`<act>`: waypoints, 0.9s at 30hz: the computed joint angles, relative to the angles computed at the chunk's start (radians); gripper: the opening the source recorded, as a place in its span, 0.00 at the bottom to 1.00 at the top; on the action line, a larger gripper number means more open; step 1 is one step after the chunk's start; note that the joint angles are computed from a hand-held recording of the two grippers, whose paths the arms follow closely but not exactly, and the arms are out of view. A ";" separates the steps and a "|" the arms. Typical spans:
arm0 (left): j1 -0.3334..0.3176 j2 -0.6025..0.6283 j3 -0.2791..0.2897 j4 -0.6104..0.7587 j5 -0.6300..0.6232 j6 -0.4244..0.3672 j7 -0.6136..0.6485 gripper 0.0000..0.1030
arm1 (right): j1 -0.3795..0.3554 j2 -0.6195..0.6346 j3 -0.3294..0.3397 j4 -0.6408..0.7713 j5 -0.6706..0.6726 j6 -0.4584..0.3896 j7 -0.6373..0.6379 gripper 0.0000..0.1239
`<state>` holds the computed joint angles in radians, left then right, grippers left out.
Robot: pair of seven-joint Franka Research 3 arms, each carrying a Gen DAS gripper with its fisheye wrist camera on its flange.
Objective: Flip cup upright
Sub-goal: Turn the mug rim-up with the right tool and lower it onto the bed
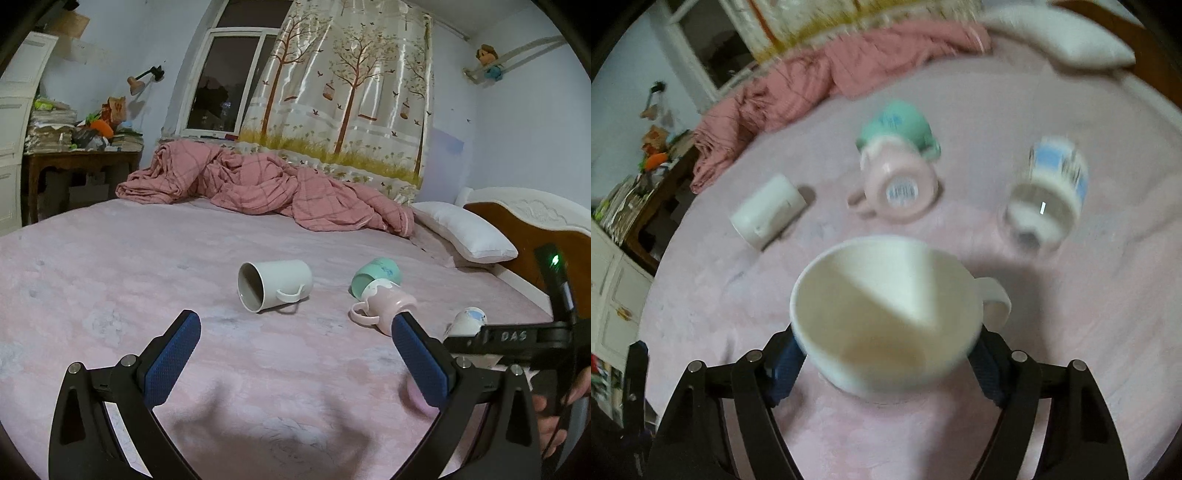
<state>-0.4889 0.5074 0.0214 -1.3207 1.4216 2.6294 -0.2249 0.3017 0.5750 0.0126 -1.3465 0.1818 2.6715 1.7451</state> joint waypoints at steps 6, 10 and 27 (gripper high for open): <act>0.000 0.007 -0.001 0.008 -0.011 0.019 0.011 1.00 | 0.125 -0.064 -0.151 -0.123 -0.232 0.174 0.064 0.64; -0.007 0.015 0.001 0.019 -0.024 0.008 0.031 1.00 | 0.192 -0.062 -0.238 -0.144 -0.382 0.201 0.128 0.64; -0.020 0.041 0.014 0.050 -0.045 0.030 0.075 1.00 | 0.232 -0.021 -0.299 -0.166 -0.527 0.263 0.164 0.72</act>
